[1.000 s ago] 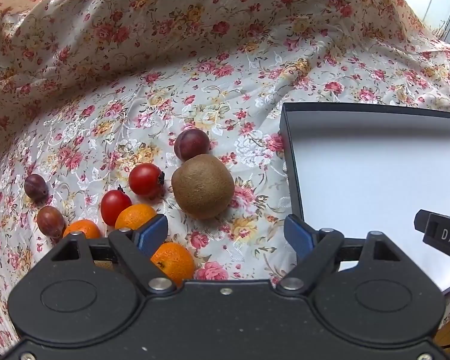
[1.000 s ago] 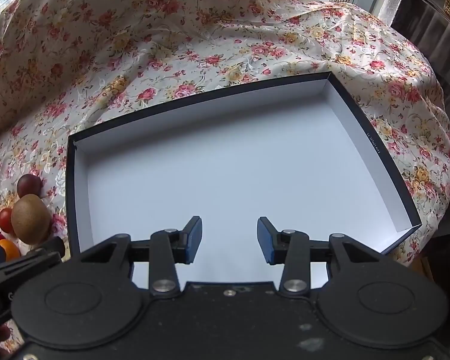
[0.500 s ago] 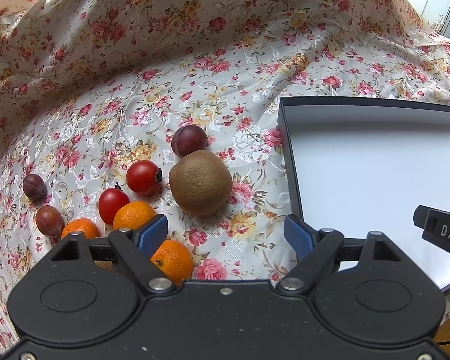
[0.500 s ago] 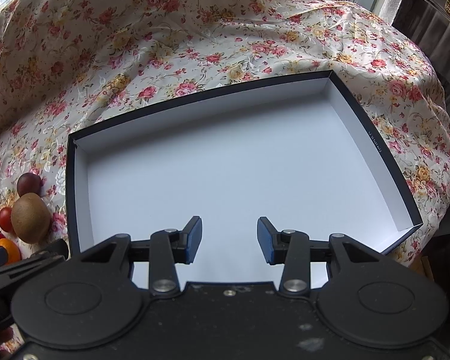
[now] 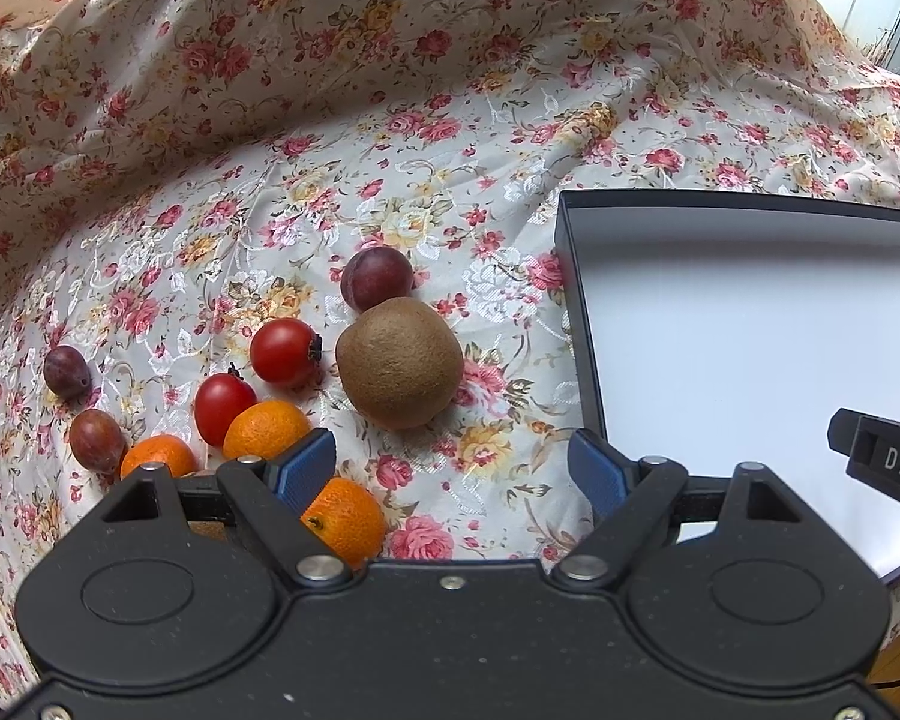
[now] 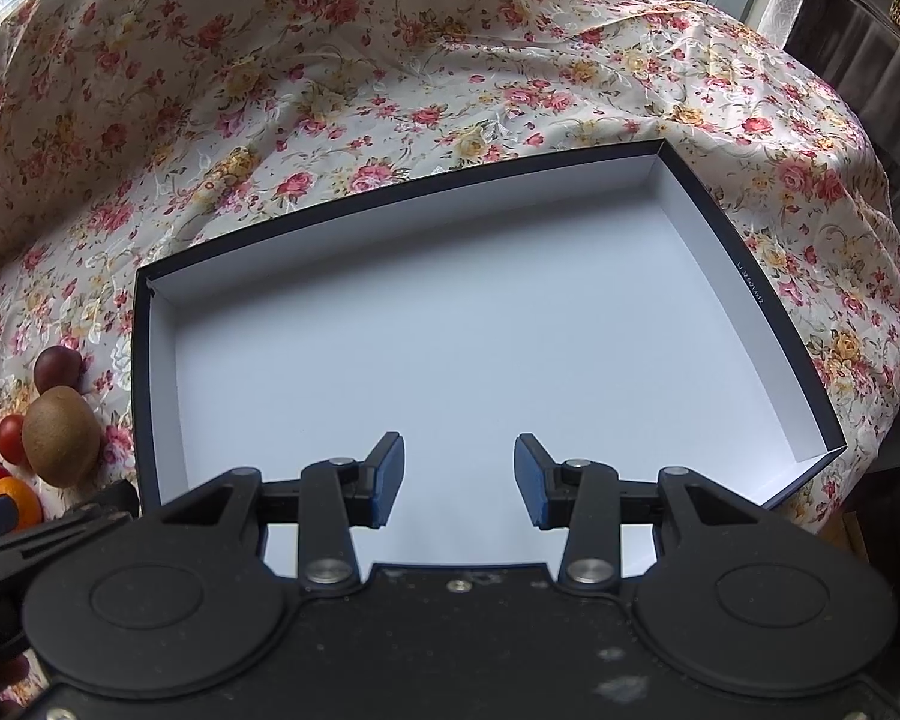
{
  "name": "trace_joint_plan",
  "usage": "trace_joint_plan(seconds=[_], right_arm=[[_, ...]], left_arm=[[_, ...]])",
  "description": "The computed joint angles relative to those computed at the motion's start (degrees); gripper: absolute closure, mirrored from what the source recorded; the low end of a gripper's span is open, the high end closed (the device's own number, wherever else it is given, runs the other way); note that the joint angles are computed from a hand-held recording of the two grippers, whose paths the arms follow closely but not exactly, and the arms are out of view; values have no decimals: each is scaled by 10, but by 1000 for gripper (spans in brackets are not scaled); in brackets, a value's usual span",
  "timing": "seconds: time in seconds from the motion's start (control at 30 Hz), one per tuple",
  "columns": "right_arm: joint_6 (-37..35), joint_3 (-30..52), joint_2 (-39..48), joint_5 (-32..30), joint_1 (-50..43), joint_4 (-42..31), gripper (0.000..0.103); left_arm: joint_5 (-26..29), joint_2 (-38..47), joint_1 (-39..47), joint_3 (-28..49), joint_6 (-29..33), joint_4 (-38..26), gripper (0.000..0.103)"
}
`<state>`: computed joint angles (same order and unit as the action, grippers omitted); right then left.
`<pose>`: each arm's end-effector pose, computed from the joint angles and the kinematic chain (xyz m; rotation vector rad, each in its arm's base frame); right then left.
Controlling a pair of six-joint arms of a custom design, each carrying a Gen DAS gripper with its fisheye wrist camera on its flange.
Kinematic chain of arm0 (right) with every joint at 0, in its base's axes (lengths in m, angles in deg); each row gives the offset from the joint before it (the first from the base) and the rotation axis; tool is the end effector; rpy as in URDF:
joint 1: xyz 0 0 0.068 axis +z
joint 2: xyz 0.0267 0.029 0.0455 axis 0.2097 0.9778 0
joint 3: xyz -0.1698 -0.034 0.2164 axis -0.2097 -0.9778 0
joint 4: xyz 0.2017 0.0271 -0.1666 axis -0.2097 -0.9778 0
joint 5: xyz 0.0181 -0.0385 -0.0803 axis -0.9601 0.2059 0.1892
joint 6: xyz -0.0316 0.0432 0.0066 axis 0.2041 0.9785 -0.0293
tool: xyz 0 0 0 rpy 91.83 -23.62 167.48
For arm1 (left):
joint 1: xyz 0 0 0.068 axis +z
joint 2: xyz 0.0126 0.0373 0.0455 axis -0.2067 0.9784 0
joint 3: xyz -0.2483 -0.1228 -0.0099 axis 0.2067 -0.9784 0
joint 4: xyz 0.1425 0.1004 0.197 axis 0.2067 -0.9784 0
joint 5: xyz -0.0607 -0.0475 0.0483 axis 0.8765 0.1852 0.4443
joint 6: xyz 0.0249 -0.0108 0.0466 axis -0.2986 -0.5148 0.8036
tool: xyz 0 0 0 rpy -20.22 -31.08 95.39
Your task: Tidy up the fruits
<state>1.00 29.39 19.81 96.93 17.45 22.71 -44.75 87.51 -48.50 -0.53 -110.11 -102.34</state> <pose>0.1999 0.0134 0.1369 0.2396 2.7366 -0.1186 0.1919 -0.1284 0.1242 -0.1100 2.7218 0.1185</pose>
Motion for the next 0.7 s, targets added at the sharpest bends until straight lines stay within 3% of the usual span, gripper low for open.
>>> trace_joint_plan(seconds=[0.7], right_arm=[[-4,5,10,-11,-3,-1,60]], left_arm=[[5,4,17,-7,2,10,18]])
